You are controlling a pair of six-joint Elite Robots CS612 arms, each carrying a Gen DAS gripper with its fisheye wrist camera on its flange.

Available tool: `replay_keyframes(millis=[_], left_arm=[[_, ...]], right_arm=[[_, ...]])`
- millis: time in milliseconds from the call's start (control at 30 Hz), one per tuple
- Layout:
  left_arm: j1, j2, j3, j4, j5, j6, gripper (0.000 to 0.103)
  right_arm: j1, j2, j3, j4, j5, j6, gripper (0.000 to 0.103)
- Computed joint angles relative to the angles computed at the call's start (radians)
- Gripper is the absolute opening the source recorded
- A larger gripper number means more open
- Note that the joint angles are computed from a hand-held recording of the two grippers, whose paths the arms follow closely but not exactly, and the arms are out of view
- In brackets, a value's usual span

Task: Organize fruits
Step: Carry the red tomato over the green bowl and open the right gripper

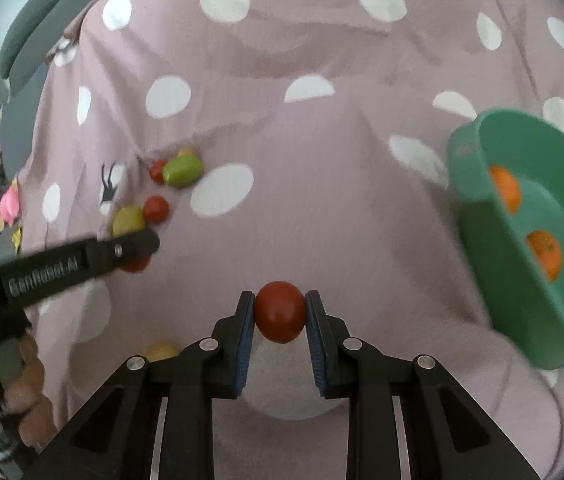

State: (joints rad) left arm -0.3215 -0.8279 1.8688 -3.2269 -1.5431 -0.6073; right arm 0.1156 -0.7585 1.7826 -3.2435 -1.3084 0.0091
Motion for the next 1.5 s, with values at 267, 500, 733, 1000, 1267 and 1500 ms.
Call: replay_keyframes(millis=[267,500,733,1000,1267,1500], left_arm=[[-0.014,-0.007,0.005,-0.046,0.013,0.031,0.031],[-0.032,-0.008,0.001,-0.031,0.055,0.052,0.031],[-0.053,-0.020,0.015,-0.066,0.080,0.079,0.031],[-0.076,-0.030,0.016,-0.093,0.108,0.121,0.031],[-0.097,-0.044,0.004,-0.114,0.129,0.155,0.031],[-0.122,-0.037,-0.024,-0.126,0.105,0.216,0.031]], right_arm=[[-0.018,-0.009,-0.056,-0.084,0.019,0.038,0.026],[-0.027,0.022,-0.072,-0.008,0.017,0.057,0.026],[-0.032,0.017,-0.050,-0.058,0.033,0.063,0.026],[-0.041,0.006,-0.020,-0.137,0.032,0.087,0.026],[-0.066,-0.001,0.002,-0.219,0.028,0.156,0.027],[-0.096,-0.008,0.023,-0.276,0.007,0.202,0.027]])
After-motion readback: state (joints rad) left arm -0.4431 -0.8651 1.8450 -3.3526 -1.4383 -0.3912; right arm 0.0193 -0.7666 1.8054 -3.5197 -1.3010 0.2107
